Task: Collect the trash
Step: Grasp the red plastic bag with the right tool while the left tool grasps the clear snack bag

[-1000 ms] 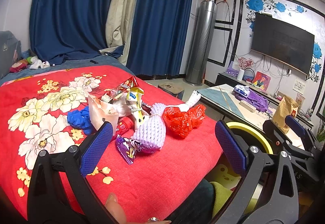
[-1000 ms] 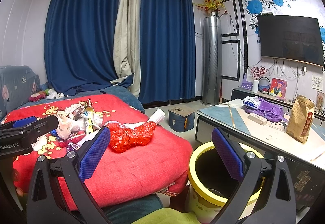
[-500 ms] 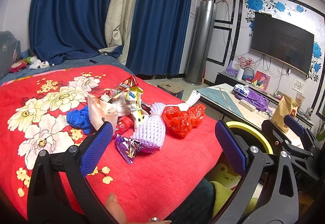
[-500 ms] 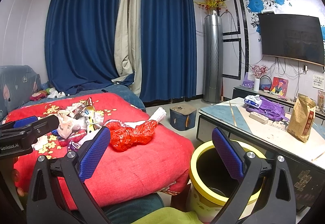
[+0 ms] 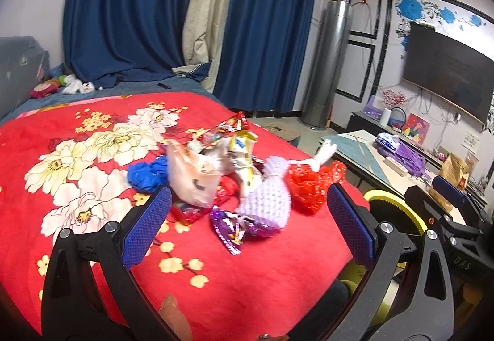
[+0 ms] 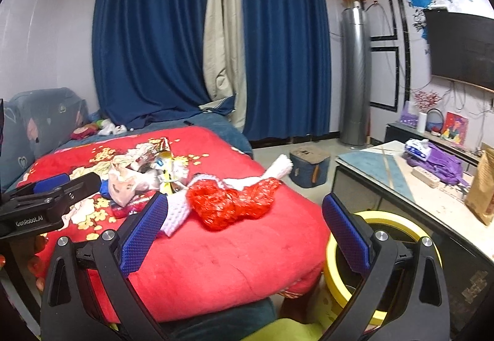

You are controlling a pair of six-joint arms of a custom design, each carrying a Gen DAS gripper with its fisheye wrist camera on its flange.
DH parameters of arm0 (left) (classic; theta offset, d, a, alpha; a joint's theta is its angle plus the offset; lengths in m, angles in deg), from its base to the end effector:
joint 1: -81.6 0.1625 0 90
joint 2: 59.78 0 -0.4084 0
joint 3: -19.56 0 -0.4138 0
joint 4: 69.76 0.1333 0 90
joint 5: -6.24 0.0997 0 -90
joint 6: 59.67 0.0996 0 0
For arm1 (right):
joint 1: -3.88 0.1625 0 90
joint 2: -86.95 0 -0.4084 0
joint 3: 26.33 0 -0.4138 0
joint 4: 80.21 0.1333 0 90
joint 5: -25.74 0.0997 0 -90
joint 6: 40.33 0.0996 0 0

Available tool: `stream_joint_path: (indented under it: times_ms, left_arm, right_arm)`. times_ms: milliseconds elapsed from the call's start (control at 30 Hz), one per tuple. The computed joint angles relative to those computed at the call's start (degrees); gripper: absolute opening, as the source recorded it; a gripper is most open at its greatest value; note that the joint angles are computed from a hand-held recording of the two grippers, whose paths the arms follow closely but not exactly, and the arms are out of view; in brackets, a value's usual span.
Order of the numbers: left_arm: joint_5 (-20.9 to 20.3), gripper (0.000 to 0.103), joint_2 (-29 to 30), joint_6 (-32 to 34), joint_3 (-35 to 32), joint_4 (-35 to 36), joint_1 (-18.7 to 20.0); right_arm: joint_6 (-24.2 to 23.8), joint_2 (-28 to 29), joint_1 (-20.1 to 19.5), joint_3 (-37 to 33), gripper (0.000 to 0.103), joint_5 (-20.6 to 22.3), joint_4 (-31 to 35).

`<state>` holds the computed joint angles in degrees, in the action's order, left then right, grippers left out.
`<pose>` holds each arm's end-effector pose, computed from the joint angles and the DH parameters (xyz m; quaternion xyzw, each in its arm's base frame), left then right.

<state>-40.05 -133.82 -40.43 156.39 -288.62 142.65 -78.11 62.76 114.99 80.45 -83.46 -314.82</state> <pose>-0.0205 -0.4546 0.2491 0.1324 0.7931 -0.5306 0.2681 0.2940 -0.4822 -0.0366 0.3406 -0.7782 0.4819 0.2151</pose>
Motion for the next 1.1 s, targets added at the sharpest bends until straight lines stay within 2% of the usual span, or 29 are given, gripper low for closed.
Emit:
stream_joint_path:
  times_ms: [333, 500, 600, 767, 900, 1000, 1100]
  left_arm:
    - [1.2, 0.092, -1.4, -2.1, -3.3, 4.2, 3.6]
    - [0.3, 0.092, -1.7, -3.8, -6.6, 10.0, 6.3]
    - [0.2, 0.092, -0.9, -3.2, -9.0, 13.3, 7.6]
    - [-2.5, 0.092, 0.3, -3.9, -12.7, 18.9, 10.0]
    - [-2.0, 0.092, 1.8, -5.7, -15.7, 21.5, 11.2]
    - [-4.1, 0.092, 2.1, -6.9, -17.4, 23.6, 12.4]
    - [-4.5, 0.092, 2.4, -7.7, -18.5, 25.1, 13.2]
  right_arm:
    - [1.2, 1.0, 0.3, -6.3, 0.097, 1.2, 9.0]
    - [2.1, 1.5, -0.4, -9.4, 0.097, 1.0, 12.9]
    - [2.4, 2.3, -0.8, -11.8, 0.097, -0.5, 15.2]
    - [4.1, 2.7, -1.8, -14.8, 0.097, -2.0, 19.9]
    - [4.8, 3.4, -2.6, -17.1, 0.097, -3.1, 22.8]
    - [6.9, 3.6, -3.6, -19.0, 0.096, -3.1, 25.7]
    - [9.3, 4.1, -4.5, -21.5, 0.087, -3.1, 30.3]
